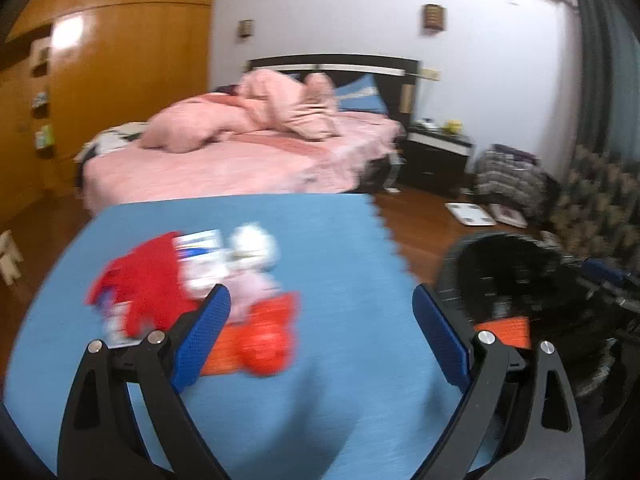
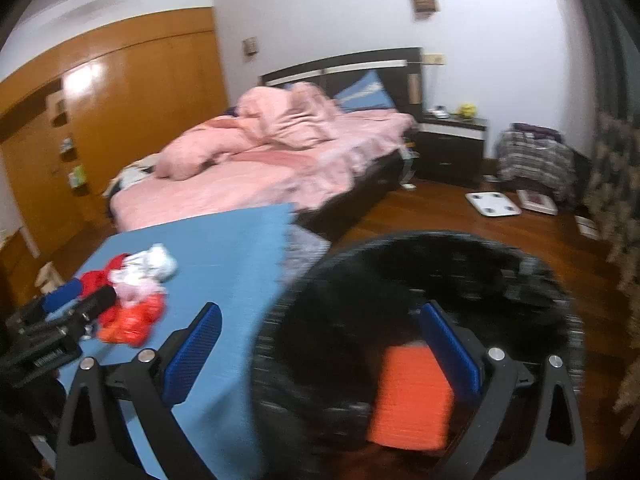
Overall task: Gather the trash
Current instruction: 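Move the right tool to the red plastic bag and grasp it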
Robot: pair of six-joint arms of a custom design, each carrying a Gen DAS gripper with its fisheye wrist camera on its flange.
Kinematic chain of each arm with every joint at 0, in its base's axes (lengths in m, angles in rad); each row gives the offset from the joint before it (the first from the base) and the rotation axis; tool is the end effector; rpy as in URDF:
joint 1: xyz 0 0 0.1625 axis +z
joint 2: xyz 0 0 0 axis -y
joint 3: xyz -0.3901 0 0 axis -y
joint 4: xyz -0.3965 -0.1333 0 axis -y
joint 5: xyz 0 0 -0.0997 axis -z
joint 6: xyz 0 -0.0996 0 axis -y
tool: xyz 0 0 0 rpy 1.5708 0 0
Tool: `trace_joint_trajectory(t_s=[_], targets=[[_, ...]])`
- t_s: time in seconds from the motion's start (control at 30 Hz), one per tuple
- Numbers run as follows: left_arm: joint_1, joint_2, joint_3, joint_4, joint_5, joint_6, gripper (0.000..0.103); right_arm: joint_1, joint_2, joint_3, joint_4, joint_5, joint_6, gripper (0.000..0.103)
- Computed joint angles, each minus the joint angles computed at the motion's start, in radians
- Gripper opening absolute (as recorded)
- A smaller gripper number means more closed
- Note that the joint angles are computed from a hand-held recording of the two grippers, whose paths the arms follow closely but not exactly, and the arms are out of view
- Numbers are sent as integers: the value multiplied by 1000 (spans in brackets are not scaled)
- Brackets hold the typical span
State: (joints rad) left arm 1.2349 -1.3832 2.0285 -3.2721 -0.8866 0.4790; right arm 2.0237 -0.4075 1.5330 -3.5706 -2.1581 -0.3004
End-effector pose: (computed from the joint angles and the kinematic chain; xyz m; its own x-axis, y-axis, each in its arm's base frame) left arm 0.0186 -0.5422 0.3561 -0.7354 -0.0200 -0.6773 0.5648 0.5342 -0.6290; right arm 0.3575 -0.5561 -0.0174 -0.8096 -0.1535 0.5666 -0.5447 0.5563 -0.6276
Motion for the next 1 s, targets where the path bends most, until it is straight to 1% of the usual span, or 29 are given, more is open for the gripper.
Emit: trace_joint_trajectory(t_s=[0.1,0.2,0.3,0.4,0.57,0.7,0.87,0.93,1.0], targets=[[31,-24,1,-31,43,29,90,25,84,-111,66,34,-1,97],[71,-41,-13,-44,69,42,90,40,154,-198,121,64,11,97],[105,-46,-25,-66,88,69,90,55,221,-282,156,73,-4,97],[137,-48,-35,-72,97,86,90,65,289,-372,208,80,-10,97],[181,-57,-51,-45,93,51,89,69,356,-467,298,93,5,94],[208,-61,-66,-15,83,18,87,73,404,-540,366,84,17,89],[226,-68,-68,10,64,-13,87,75,441,-601,428,77,25,81],[229,-66,-69,18,62,-18,85,76,452,-622,460,70,25,75],[231,-64,-72,29,64,-22,84,76,465,-649,515,63,28,70]])
